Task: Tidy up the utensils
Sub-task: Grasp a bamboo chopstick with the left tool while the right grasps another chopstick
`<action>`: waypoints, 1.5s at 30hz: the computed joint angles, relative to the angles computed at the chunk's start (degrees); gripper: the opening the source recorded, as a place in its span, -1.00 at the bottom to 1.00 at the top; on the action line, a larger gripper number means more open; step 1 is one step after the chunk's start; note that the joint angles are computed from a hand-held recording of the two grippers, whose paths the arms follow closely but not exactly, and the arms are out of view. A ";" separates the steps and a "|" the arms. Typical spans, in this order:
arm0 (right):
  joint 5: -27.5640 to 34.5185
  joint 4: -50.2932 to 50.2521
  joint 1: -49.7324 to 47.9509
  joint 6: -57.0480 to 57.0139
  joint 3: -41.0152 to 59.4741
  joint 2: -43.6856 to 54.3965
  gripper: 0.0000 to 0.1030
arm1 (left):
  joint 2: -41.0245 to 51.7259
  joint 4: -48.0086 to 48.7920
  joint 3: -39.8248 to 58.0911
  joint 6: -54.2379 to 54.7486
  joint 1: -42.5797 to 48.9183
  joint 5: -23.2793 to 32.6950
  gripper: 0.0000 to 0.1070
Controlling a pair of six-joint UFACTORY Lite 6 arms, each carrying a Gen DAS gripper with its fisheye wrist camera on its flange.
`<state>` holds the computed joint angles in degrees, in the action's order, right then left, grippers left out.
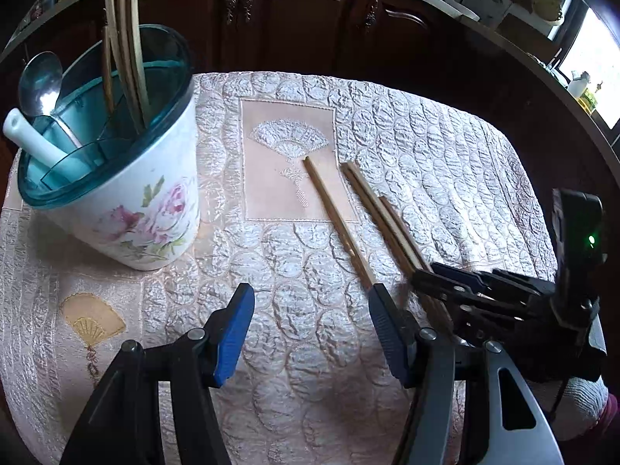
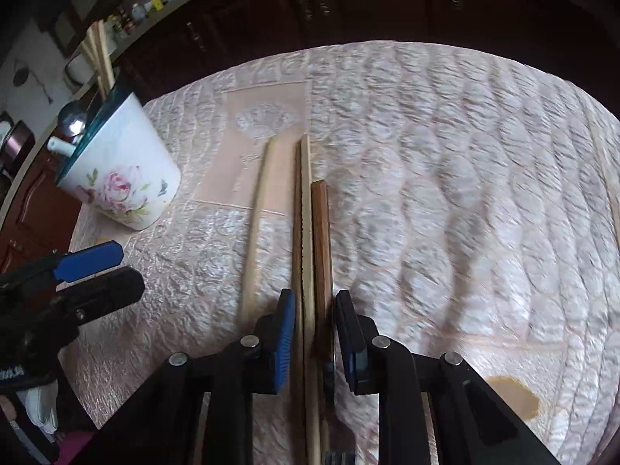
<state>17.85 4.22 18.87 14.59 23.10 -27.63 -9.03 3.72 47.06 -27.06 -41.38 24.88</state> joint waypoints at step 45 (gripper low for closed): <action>20.59 46.05 -27.09 -59.87 24.09 12.67 -0.83 | 26.83 -9.46 26.53 9.92 4.20 -3.91 -0.89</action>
<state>38.43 50.27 -8.22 -45.28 47.19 -14.96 17.80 -5.74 73.60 -17.15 -37.18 20.97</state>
